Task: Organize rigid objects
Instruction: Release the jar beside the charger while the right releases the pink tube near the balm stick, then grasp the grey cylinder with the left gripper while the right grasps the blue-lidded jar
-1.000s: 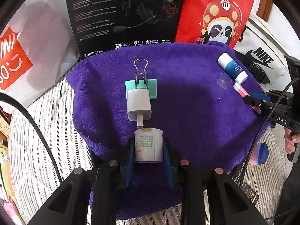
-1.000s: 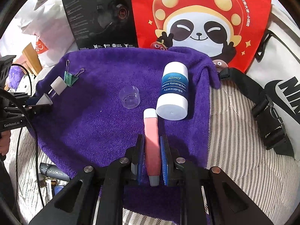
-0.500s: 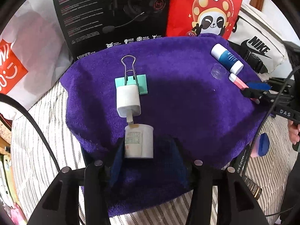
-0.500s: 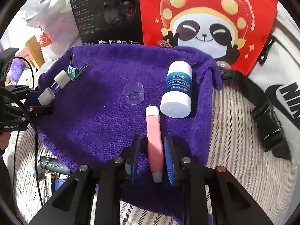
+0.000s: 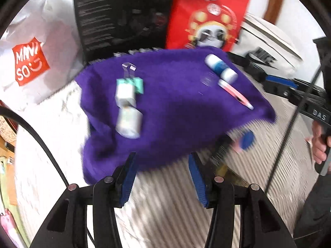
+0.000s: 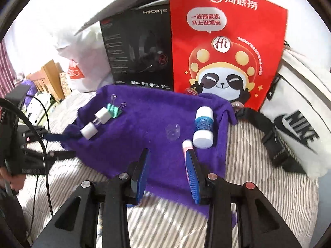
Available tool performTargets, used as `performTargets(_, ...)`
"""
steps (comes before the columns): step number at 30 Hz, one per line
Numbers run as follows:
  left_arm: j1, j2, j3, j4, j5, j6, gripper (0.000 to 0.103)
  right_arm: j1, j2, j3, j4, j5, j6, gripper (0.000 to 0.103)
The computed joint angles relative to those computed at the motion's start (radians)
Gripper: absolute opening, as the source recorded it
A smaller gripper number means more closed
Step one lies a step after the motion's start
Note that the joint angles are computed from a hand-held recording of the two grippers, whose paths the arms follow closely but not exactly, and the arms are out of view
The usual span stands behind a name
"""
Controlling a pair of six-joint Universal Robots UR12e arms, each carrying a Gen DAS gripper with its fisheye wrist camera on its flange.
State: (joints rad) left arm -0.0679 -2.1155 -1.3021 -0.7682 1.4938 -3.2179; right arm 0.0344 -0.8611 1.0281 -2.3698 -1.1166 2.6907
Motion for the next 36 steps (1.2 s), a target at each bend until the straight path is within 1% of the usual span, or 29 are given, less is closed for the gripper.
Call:
performTargets(3,-0.016,0.017,-0.040,0.025,-0.015,0.002,0.048,-0.008,-0.046,0.085,-0.043,0.001,0.020,0.035)
performTargets(5,-0.026,0.025,-0.066,0.063,-0.007,-0.018,0.048,-0.019,-0.082,0.151,-0.065,0.007,0.043,0.035)
performTargets(7,-0.033,0.028,-0.080,0.075,-0.017,-0.022,0.048,-0.029,-0.109,0.200,-0.079,0.010,0.051,0.036)
performTargets(8,-0.037,0.027,-0.085,0.083,-0.010,-0.021,0.048,-0.034,-0.127,0.232,-0.084,0.005,0.052,0.035)
performTargets(11,-0.047,0.021,-0.081,0.064,0.003,-0.010,0.048,-0.045,-0.156,0.286,-0.093,-0.003,0.053,0.035)
performTargets(14,-0.050,0.017,-0.079,0.059,0.013,-0.017,0.048,-0.056,-0.180,0.337,-0.115,-0.013,0.080,0.035)
performTargets(17,-0.055,0.009,-0.075,0.065,0.039,-0.048,0.048,-0.071,-0.194,0.373,-0.119,0.013,0.118,0.036)
performTargets(19,-0.060,0.003,-0.069,0.056,0.049,-0.049,0.048,-0.074,-0.195,0.380,-0.110,0.011,0.121,0.036)
performTargets(22,-0.077,-0.005,-0.059,0.053,0.106,-0.026,0.048,-0.073,-0.194,0.383,-0.101,-0.014,0.122,0.036)
performTargets(24,-0.082,-0.009,-0.056,0.056,0.127,-0.023,0.048,-0.072,-0.193,0.384,-0.100,-0.015,0.122,0.036)
performTargets(26,-0.082,-0.008,-0.057,0.058,0.129,-0.023,0.047,-0.072,-0.192,0.383,-0.097,-0.005,0.118,0.036)
performTargets(27,-0.082,-0.007,-0.060,0.064,0.131,-0.024,0.040,-0.072,-0.192,0.383,-0.097,-0.003,0.116,0.036)
performTargets(29,-0.081,-0.007,-0.059,0.068,0.125,-0.031,0.034,-0.069,-0.190,0.382,-0.094,0.003,0.112,0.036)
performTargets(33,-0.070,-0.003,-0.066,0.075,0.095,-0.036,0.034,-0.057,-0.178,0.369,-0.086,0.018,0.098,0.035)
performTargets(36,-0.060,0.011,-0.085,0.089,0.127,-0.058,0.034,-0.042,-0.162,0.350,-0.094,0.033,0.077,0.035)
